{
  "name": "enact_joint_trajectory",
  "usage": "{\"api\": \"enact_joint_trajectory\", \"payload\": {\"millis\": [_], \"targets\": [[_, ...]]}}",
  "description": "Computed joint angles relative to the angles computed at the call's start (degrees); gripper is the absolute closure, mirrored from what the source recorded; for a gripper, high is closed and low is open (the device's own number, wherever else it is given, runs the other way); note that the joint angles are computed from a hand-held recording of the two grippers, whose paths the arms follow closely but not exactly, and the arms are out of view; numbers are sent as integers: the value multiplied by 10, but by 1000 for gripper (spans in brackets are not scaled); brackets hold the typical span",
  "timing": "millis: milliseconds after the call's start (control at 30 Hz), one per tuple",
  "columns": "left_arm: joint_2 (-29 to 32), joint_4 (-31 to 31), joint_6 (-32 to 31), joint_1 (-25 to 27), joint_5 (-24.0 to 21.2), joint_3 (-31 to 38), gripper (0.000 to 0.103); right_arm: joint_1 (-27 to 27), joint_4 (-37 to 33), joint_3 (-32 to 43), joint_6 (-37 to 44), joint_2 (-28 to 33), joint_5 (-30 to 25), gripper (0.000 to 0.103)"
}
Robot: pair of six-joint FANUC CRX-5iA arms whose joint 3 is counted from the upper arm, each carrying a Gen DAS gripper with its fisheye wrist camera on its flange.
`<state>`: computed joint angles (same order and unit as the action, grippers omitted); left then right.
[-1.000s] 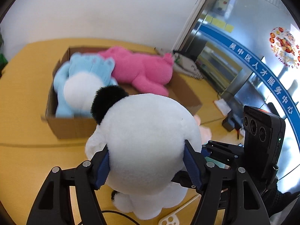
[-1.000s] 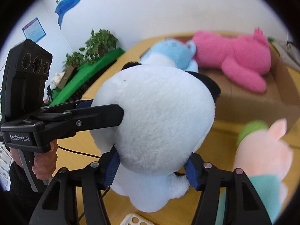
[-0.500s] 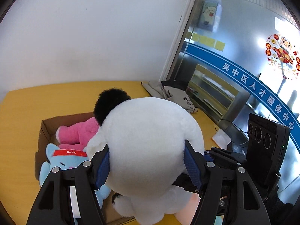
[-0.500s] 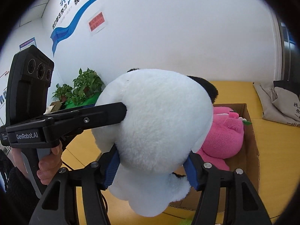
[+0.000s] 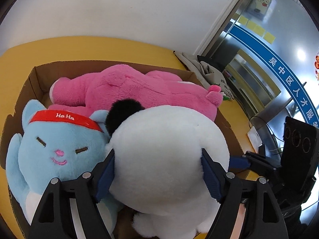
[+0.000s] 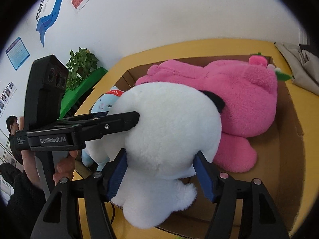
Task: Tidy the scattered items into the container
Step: 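Carry the panda into the box and lower it beside the cat, then open both grippers and withdraw toward the pink pig plush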
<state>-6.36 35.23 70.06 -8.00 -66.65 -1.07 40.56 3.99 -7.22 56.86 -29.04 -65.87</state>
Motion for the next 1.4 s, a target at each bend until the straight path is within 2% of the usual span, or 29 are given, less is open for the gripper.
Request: {"api": "enact_joint_trajectory", "payload": {"millis": [67, 100, 167, 233, 300, 367, 467, 533, 600, 667, 700, 733, 800, 867, 967, 1133, 1233, 1400], "targets": [[-2, -10, 6, -4, 1, 3, 19, 6, 38, -3, -7, -13, 5, 39], [-3, -15, 9, -7, 3, 3, 18, -6, 38, 7, -4, -8, 7, 43], [-5, -20, 14, -9, 5, 3, 18, -33, 31, 31, 3, 5, 11, 55], [-7, -22, 17, -11, 7, 1, 17, -46, 49, 44, 1, 39, 5, 74], [-6, -30, 24, -14, 7, 2, 15, -56, 36, 57, 11, 73, -17, 85], [1, -75, 41, -30, -1, 21, 15, -60, 24, 60, 21, 101, -39, 88], [3, -145, 48, -61, 3, 35, 8, -26, 55, 36, -3, 105, -57, 90], [0, -150, 50, -65, 8, 31, 7, -15, 71, 22, -21, 94, -56, 90], [-4, -137, 47, -59, 4, 25, 7, -26, 55, 27, -26, 83, -61, 90], [-13, -123, 45, -50, 1, 17, 7, -23, 67, 22, -49, 68, -64, 79], [-20, -116, 48, -44, -1, 11, 6, -10, 88, 12, -72, 57, -64, 63], [-28, -112, 58, -39, -3, 8, 5, 4, 112, 2, -97, 45, -66, 41], [-44, -120, 84, -32, -13, 10, 5, 32, 150, -17, -141, 19, -72, 21], [-60, -166, 124, -36, -36, 29, 5, 78, 186, -38, -177, -10, -90, 21], [-96, -236, 173, -55, -58, 47, 1, 181, 273, -68, -245, -41, -155, 21], [-158, -364, 273, -125, -86, 59, 0, 333, 352, -88, -324, -68, -252, 21], [-192, -402, 335, -156, -93, 45, 0, 405, 390, -91, -364, -68, -310, 21], [-209, -429, 372, -198, -106, 46, 0, 494, 424, -89, -414, -68, -377, 21]]}}
